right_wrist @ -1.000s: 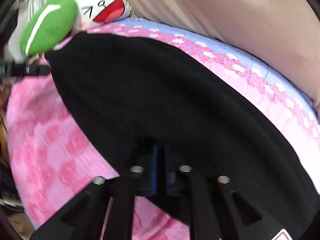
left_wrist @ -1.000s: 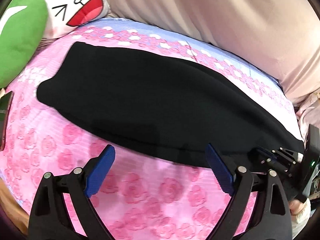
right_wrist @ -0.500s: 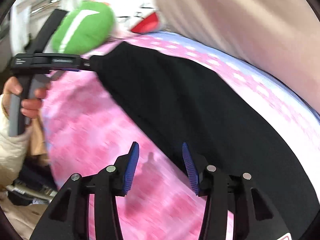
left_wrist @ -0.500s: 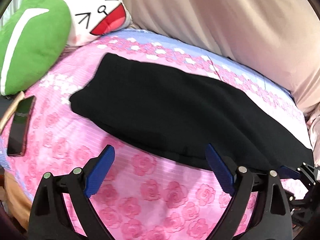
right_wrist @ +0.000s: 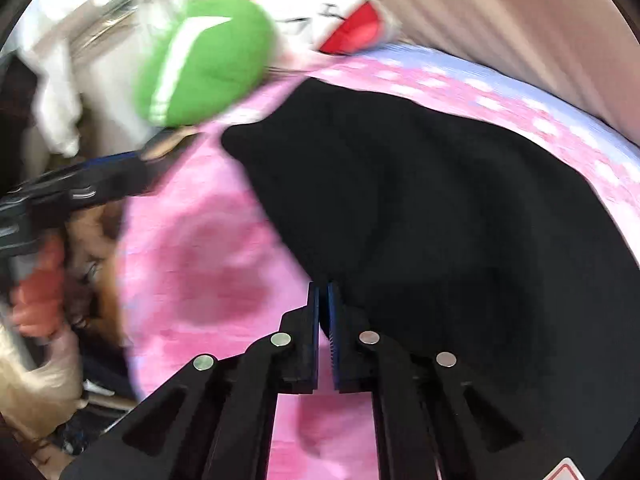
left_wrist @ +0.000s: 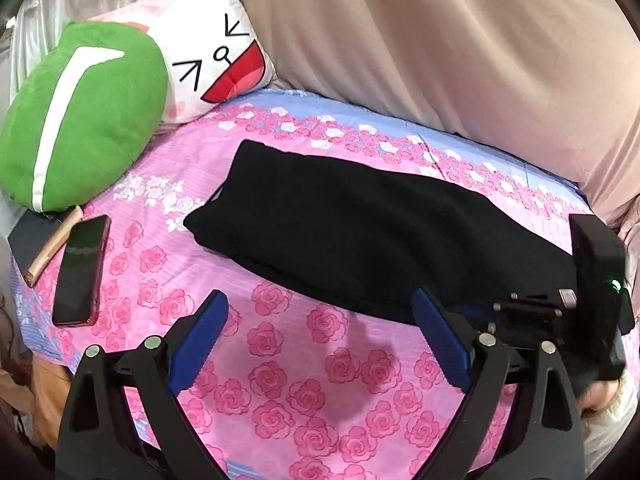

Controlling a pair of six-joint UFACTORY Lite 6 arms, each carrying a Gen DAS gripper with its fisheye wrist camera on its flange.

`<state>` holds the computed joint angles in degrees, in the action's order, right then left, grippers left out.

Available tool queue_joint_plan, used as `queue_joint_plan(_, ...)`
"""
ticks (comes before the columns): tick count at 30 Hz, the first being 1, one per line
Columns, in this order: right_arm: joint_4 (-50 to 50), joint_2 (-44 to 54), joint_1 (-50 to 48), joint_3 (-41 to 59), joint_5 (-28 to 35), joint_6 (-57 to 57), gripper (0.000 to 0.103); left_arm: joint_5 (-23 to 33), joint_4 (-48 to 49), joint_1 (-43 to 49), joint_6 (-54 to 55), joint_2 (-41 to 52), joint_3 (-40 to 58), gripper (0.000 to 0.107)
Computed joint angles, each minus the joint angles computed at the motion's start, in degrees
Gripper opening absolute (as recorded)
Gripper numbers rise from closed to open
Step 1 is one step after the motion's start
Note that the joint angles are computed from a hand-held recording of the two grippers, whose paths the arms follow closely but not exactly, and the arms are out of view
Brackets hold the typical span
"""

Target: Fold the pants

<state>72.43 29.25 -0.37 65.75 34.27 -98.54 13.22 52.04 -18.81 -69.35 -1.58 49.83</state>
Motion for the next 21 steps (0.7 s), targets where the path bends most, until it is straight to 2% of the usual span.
queue_joint_plan(2, -1.42, 0.95, 2.08, -0.52, -2.64, -0.89, 0.009, 0.01, 3.48, -0.28, -3.23, 0.58, 0.25, 0.091)
queue_joint_plan(4, -4.65, 4.33, 1.92, 1.39, -1.63, 3.58, 0.009, 0.72, 4.49, -0.37, -4.46, 1.83, 1.04, 0.091)
queue_joint_plan(6, -0.09, 1.63, 1.96, -1.3, -3.29, -0.9, 0.011, 0.76, 4.12, 0.3, -4.08, 1.92, 0.81, 0.091)
queue_joint_plan(10, 5.03, -2.47, 3.01, -2.26, -2.37, -6.22, 0.037, 0.65, 4.32, 3.18, -4.39, 0.17, -0.57, 0.091)
queue_joint_plan(11, 4.92, -2.05, 4.27, -0.95, -2.43, -5.9, 0.041, 0.67, 3.11, 3.92, -3.18, -0.48, -0.83, 0.091)
queue_joint_plan(15, -2.12, 7.68, 11.45, 11.25, -6.28, 2.78, 0.042, 0.85, -2.73, 6.59, 3.23, -3.21, -1.37, 0.091)
queue_joint_plan(17, -5.99, 13.19, 13.35, 18.27, -6.77, 8.65, 0.043, 1.39, -2.15, 6.48, 3.63, -5.31, -2.42, 0.091)
queue_joint_plan(18, -8.32, 16.8, 14.42, 23.33, -6.42, 13.04, 0.04, 1.56, -1.65, 6.25, 3.73, -6.23, -3.07, 0.091)
queue_joint_plan(19, -11.49, 20.38, 14.76, 28.57, -4.39, 17.98, 0.014, 1.6, -1.41, 5.98, 4.01, -6.99, -3.7, 0.092)
queue_joint_plan(20, -14.64, 23.78, 15.04, 33.58, -2.63, 23.08, 0.005, 1.66, -1.53, 5.71, 4.69, -7.87, -4.52, 0.092)
queue_joint_plan(21, -16.43, 26.95, 15.17, 38.69, -0.69, 27.22, 0.005, 1.59, -2.4, 5.58, 6.17, -8.56, -5.19, 0.092)
